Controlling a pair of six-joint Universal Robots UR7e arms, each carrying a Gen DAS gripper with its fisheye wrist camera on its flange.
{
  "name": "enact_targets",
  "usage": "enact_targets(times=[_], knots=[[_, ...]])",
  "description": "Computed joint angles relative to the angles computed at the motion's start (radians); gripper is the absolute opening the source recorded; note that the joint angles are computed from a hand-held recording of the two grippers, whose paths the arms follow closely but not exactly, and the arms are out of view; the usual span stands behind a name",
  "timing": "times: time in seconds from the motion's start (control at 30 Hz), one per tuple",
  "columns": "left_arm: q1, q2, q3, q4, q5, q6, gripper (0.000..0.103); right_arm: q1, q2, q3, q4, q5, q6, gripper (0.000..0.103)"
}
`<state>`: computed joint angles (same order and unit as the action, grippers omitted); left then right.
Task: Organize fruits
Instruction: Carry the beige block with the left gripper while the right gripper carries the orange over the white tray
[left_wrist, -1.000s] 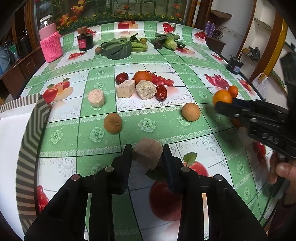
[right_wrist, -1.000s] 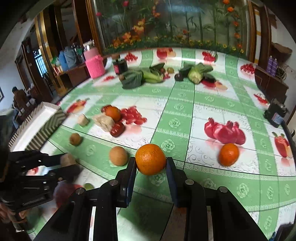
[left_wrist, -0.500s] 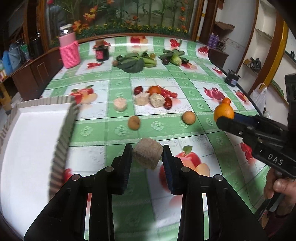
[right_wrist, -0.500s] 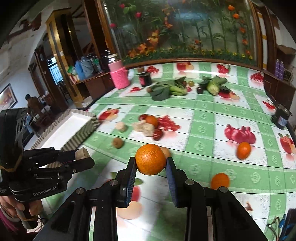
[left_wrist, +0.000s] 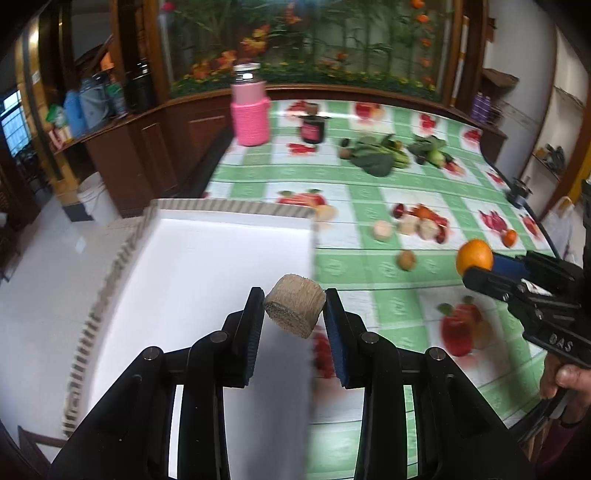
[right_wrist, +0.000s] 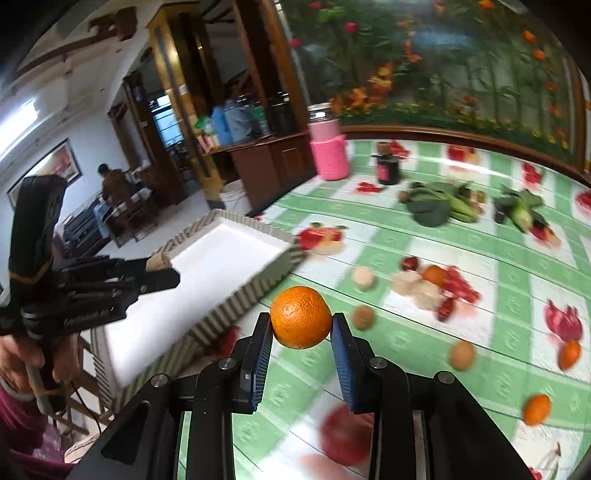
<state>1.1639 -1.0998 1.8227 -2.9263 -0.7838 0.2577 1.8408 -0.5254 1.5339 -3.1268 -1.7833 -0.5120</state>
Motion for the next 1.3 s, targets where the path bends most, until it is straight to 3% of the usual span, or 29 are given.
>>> enact_targets(times=[0.3,0.77,1.3], knots=[[0.061,0.008,-0.094,0.043,0.036,-0.014,0.032,0.043,0.127,-0.203,0.166,0.018,-0.006,0.031],[0.152,0.128,-0.327,0.235,0.028,-0.11,0.032,0.068,0.323,-0.544,0.417,-0.027,-0.024,0.031],[0.2,0.175,-0.402,0.35,0.031,-0.186,0.032,0.078,0.492,-0.823,0.639,-0.108,-0.069,0.031]])
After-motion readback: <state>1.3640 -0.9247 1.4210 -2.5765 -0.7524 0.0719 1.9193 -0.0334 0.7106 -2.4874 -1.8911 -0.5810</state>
